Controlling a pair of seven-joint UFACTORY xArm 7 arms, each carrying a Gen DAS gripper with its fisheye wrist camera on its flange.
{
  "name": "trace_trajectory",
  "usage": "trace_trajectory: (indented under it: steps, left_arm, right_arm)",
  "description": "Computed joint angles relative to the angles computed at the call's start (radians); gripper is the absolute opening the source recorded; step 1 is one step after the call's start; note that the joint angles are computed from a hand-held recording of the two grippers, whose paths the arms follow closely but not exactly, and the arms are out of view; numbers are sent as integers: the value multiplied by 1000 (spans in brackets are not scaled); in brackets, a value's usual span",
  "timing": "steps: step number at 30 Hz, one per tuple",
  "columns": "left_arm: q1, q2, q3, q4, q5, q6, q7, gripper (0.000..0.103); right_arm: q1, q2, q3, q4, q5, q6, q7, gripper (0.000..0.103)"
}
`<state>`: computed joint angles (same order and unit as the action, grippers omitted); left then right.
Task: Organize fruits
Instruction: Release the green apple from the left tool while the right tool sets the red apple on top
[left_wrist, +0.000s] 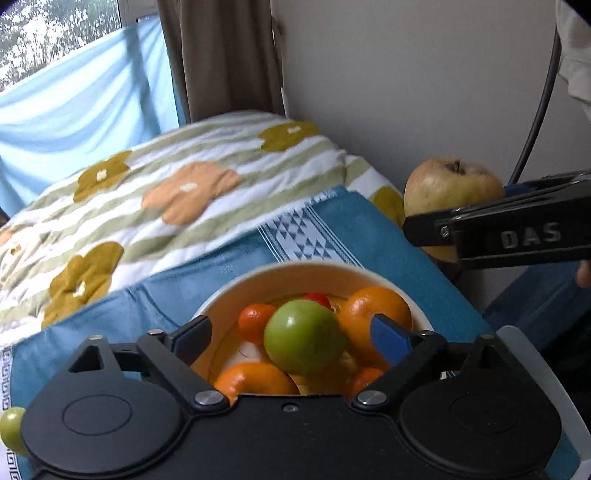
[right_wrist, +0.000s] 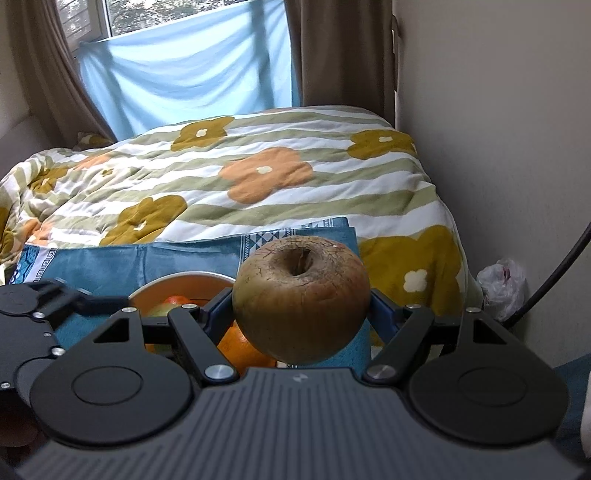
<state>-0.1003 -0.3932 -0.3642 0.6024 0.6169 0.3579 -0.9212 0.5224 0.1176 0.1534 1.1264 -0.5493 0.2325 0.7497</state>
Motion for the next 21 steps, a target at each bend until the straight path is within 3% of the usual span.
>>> trace_trajectory:
  steps: [8,21]
  left_arm:
    - [-20,-113,46,-64,-98,69,46,95]
    - [13,-365,27,-185,-216,242,31,96]
  right_arm:
    - [14,60,2,68,30,3,-60,90]
    - [91,226,44,238,232,-24,-347,90]
